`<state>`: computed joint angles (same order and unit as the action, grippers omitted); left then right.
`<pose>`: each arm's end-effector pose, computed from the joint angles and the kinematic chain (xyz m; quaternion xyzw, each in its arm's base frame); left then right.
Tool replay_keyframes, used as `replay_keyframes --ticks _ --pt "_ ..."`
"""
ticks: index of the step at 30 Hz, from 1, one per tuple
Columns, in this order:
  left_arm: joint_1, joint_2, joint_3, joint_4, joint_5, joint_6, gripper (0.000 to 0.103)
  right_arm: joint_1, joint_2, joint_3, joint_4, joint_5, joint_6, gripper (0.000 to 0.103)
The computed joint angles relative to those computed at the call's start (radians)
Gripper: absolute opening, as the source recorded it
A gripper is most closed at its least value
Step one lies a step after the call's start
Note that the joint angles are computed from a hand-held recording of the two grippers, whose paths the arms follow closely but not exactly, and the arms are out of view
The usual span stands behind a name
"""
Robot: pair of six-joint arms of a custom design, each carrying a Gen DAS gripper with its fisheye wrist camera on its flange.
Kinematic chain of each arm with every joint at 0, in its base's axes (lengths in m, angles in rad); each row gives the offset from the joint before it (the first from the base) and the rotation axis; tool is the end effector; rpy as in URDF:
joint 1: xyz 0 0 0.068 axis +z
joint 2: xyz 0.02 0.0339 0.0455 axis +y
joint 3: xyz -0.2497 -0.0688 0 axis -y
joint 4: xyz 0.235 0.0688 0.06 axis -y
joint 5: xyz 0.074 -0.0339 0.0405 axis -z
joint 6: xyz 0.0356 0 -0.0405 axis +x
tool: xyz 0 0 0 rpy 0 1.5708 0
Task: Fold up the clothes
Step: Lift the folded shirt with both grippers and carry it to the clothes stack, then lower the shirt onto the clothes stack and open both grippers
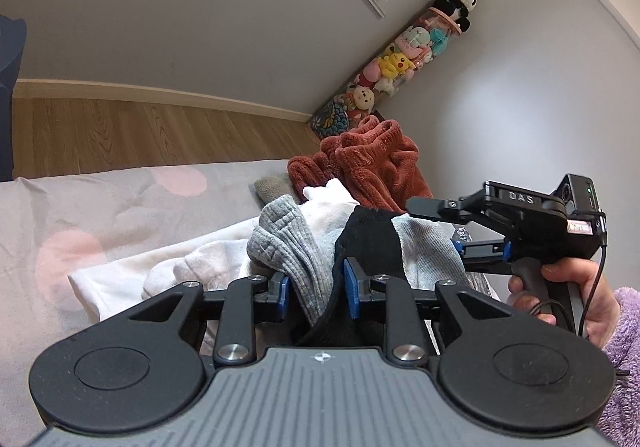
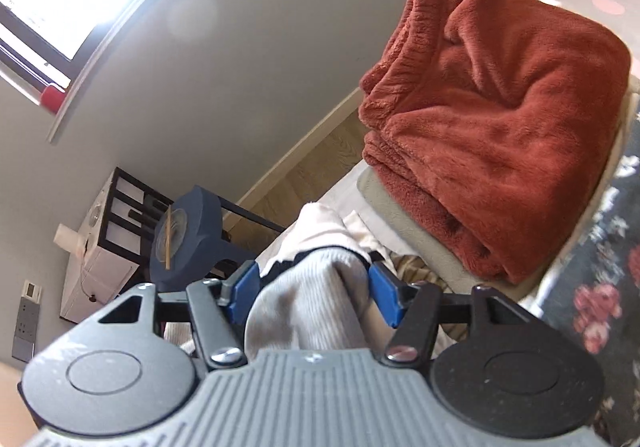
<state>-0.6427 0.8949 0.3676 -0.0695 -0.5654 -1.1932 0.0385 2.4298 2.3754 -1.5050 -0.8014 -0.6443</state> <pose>0.1580 -0.0945 0.1834 -0.3563 0.7812 -0.2072 0.4688 0.4468 0.0428 0.2250 -0.3104 0.8669 0.3707 0.1214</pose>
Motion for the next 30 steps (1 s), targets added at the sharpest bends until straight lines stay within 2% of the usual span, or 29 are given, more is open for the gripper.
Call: replay_keyframes --ticks 1,2,3,5,7,10,13,15,21,26,29,30 --pt "-0.012 0.005 -0.002 0.003 -0.009 -0.005 0.022 0.009 -0.004 -0.008 0.01 0.006 0.006 0.052" --pt "-0.006 0.014 -0.001 0.013 0.002 0.012 0.013 0.018 -0.014 -0.024 0.025 0.012 0.008 0.046" --pt "-0.011 0.018 0.001 0.02 -0.007 0.027 0.008 0.026 -0.032 -0.049 0.042 0.017 -0.006 0.039" --pt "-0.024 0.024 0.004 0.032 -0.031 0.057 0.007 0.039 -0.099 -0.136 0.106 0.032 -0.062 0.029" --pt "-0.084 -0.002 -0.001 0.035 -0.121 0.083 0.007 0.042 -0.141 -0.173 0.127 0.024 -0.136 0.018" --pt "-0.207 -0.033 0.006 0.032 -0.293 0.161 0.006 0.02 -0.167 -0.181 0.102 -0.069 -0.304 0.016" --pt "-0.318 0.02 0.075 -0.067 -0.441 0.184 0.006 -0.006 -0.171 -0.188 0.076 -0.156 -0.457 0.015" --pt "-0.317 0.07 0.122 -0.159 -0.437 0.125 0.006 0.003 -0.209 -0.276 0.174 -0.145 -0.429 0.015" --pt "-0.258 0.149 0.148 -0.243 -0.356 0.042 0.006 0.063 -0.364 -0.626 0.566 -0.068 -0.308 0.014" --pt "-0.202 0.196 0.18 -0.282 -0.264 0.025 0.009 0.106 -0.42 -0.787 0.781 0.046 -0.203 0.015" --pt "-0.191 0.185 0.208 -0.339 -0.249 0.01 0.017 0.114 -0.464 -0.883 0.9 0.114 -0.123 0.023" --pt "-0.194 0.168 0.216 -0.367 -0.254 -0.002 0.018 0.101 -0.475 -0.892 0.916 0.097 -0.094 0.029"
